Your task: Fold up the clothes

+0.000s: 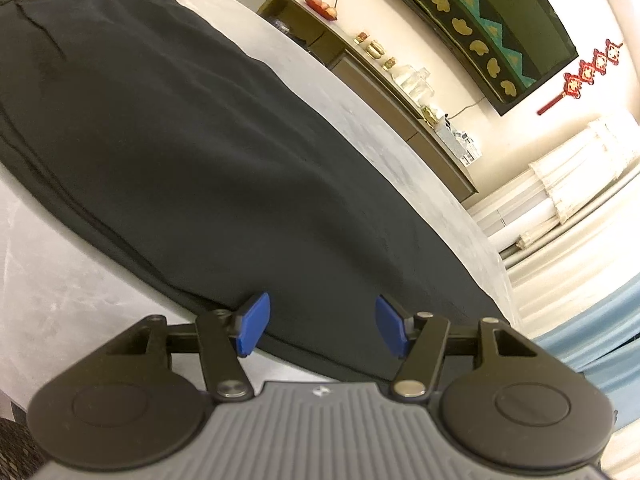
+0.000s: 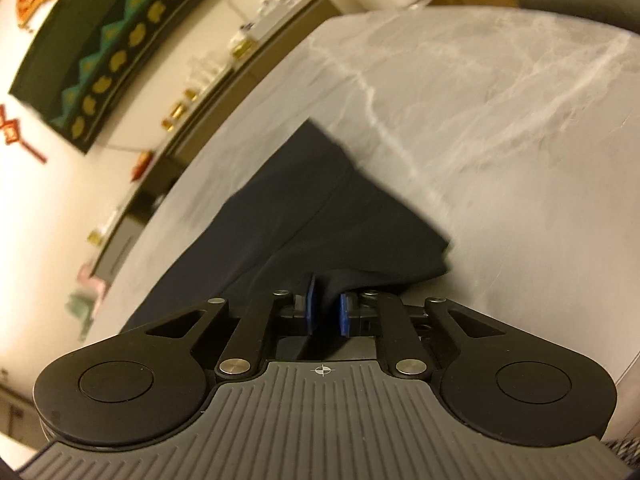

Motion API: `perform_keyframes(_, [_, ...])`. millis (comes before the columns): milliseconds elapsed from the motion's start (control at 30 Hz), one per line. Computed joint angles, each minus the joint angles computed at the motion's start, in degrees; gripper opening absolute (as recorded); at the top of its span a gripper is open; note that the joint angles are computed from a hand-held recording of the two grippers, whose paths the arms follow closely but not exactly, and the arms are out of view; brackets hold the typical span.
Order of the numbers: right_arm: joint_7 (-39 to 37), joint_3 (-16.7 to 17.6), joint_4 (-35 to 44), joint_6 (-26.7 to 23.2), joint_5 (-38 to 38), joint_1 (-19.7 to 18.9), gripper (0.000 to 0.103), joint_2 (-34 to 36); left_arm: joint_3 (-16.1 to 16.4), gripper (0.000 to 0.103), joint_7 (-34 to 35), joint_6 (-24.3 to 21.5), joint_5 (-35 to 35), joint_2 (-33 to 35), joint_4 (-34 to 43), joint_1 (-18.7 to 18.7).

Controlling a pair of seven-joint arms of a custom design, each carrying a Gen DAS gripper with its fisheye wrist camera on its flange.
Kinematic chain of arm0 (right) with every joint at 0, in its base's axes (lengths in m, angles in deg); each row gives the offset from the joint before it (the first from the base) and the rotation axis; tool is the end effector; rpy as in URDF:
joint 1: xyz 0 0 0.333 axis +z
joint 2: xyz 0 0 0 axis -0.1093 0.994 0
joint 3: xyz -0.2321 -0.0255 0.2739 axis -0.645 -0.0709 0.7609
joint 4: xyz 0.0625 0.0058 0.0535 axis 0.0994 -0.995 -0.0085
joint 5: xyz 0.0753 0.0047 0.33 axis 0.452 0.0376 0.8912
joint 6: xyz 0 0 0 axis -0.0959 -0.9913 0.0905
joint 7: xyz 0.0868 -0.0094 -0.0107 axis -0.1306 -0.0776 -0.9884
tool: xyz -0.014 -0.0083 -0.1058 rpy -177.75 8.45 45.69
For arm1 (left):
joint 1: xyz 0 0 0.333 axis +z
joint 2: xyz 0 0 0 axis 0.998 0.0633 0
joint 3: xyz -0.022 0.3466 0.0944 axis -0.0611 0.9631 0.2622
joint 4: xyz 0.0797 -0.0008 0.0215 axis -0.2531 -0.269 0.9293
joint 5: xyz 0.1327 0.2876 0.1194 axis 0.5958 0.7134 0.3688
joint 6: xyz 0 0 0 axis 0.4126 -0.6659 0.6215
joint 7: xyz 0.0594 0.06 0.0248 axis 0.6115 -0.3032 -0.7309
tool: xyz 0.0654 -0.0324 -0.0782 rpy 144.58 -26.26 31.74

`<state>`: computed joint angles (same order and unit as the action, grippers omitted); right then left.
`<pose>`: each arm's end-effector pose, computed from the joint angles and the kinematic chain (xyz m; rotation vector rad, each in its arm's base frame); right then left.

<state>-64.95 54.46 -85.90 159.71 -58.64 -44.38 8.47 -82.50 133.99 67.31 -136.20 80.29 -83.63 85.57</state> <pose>0.3144 0.2013 0.4327 -0.5763 2.2057 -0.4949 0.5209 -0.0564 0.4435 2.0085 -1.8538 1.4052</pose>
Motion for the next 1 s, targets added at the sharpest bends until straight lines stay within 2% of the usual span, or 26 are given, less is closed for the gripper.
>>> perform_keyframes(33, [-4.14, -1.65, 0.31, -4.30, 2.81, 3.63, 0.010, 2.37, -0.05, 0.060, 0.05, 0.62, -0.01, -0.16, -0.10, -0.13])
perform_keyframes(133, [-14.54, -7.69, 1.71, -12.03, 8.10, 13.02, 0.011, 7.50, -0.39, 0.060, 1.08, 3.23, -0.04, -1.07, -0.60, -0.85])
perform_keyframes(200, [-20.08, -12.36, 1.38, -16.41, 12.38, 18.75, 0.021, 7.52, -0.69, 0.060, 5.21, 5.29, -2.34, -2.25, -0.95, -1.49])
perform_keyframes(233, [-21.63, -13.76, 1.22, -19.74, 14.36, 20.88, 0.038, 6.62, -0.75, 0.060, 7.83, 6.15, -4.04, -2.81, -0.98, -1.79])
perform_keyframes(267, [-23.12, -14.87, 1.32, -23.01, 15.82, 22.59, 0.050, 5.91, -0.83, 0.060, 10.02, 7.66, -5.97, -3.13, -0.77, -2.18])
perform_keyframes(333, [-26.58, -16.47, 2.50, -29.19, 17.05, 24.78, 0.051, 5.53, -0.81, 0.060, 10.23, 10.50, -6.37, -2.53, 0.53, -2.81])
perform_keyframes(400, [-29.42, -17.72, 3.76, -34.15, 17.00, 26.13, 0.051, 5.51, -0.61, 0.060, 4.15, 13.01, -2.26, -0.60, 2.17, -3.06])
perform_keyframes(467, [-31.74, -20.49, 4.78, -31.64, 12.70, 26.46, 0.051, 7.86, -0.70, 0.060, -3.00, 17.64, 3.18, 1.52, 3.06, -3.53])
perform_keyframes(500, [-32.41, -22.44, 5.11, -28.23, 9.38, 26.36, 0.051, 9.36, -0.90, 0.053, -5.32, 20.14, 4.75, 2.32, 3.27, -3.72])
perform_keyframes(567, [-33.40, -25.78, 6.20, -22.75, 3.67, 26.19, 0.051, 12.50, -1.46, 0.048, -6.36, 22.01, 5.00, 2.30, 2.95, -3.29])
perform_keyframes(700, [-36.33, -30.10, 8.45, -20.69, 0.22, 27.45, 0.053, 17.58, -2.20, 0.055, -16.80, 32.95, 18.92, 1.11, -1.91, -6.27])
perform_keyframes(800, [-34.90, -33.28, 9.29, -16.64, -4.88, 28.17, 0.053, 19.73, -5.89, 0.055, -13.39, 32.61, 16.98, -0.53, -2.04, -4.93])
perform_keyframes(867, [-35.52, -34.46, 10.10, -16.06, -6.81, 29.54, 0.048, 20.34, -6.99, 0.055, -10.87, 31.66, 16.05, -1.58, -0.83, -5.58])
perform_keyframes(933, [-35.49, -35.14, 10.98, -15.98, -9.81, 31.09, 0.048, 20.29, -7.16, 0.058, -10.32, 28.88, 17.39, -1.96, 1.66, -6.88])
perform_keyframes(1000, [-36.10, -35.76, 12.09, -15.59, -13.77, 32.74, 0.046, 20.48, -6.70, 0.061, -12.21, 22.21, 20.29, -1.52, 5.35, -7.75])
